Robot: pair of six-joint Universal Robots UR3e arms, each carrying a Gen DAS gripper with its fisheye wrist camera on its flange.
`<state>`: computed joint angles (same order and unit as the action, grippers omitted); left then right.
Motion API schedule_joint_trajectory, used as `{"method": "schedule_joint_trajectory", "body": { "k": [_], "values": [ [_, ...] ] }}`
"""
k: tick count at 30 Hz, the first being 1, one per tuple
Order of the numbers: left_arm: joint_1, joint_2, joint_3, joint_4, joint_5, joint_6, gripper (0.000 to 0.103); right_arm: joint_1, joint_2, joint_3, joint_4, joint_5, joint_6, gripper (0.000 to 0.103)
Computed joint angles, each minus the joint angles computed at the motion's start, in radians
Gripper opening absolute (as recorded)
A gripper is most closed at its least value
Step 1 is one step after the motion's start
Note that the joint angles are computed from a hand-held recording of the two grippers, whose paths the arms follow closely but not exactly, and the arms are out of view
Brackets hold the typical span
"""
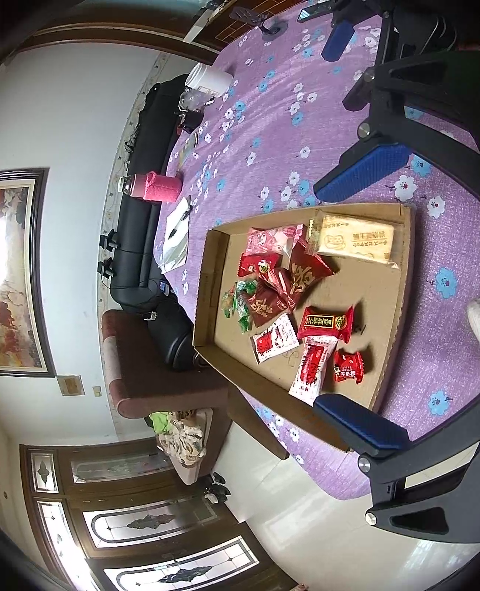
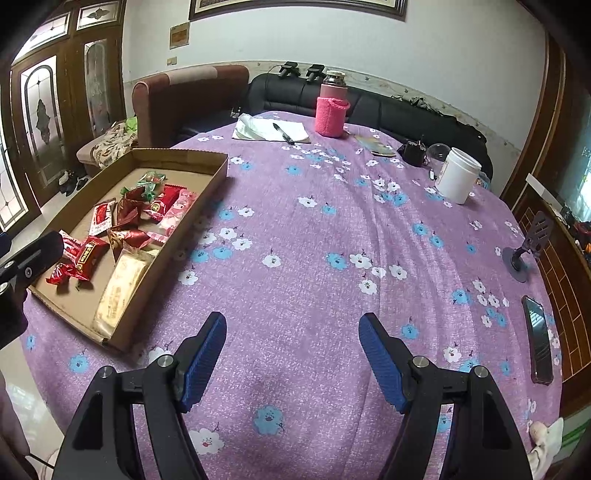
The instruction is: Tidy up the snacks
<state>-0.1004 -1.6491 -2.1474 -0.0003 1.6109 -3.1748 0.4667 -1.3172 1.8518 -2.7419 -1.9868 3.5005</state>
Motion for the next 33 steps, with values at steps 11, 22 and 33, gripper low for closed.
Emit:
{"method": "schedule_joint_trajectory", "body": {
  "k": [11, 22, 33],
  "values": [
    [0.017, 0.004, -0.003, -0.018, -0.023, 0.000, 0.103, -0.008, 0.011, -0.018, 0.029, 0.034, 0.001, 0.078],
    [0.029, 0.001, -0.008, -0.022, -0.043, 0.004, 0.103, -0.037, 0.005, -0.009, 0.042, 0.116, 0.011, 0.078],
    [0.029, -0.001, -0.008, -0.027, -0.046, 0.007, 0.103, -0.044, 0.002, -0.004, 0.050, 0.125, 0.016, 0.078]
  ]
}}
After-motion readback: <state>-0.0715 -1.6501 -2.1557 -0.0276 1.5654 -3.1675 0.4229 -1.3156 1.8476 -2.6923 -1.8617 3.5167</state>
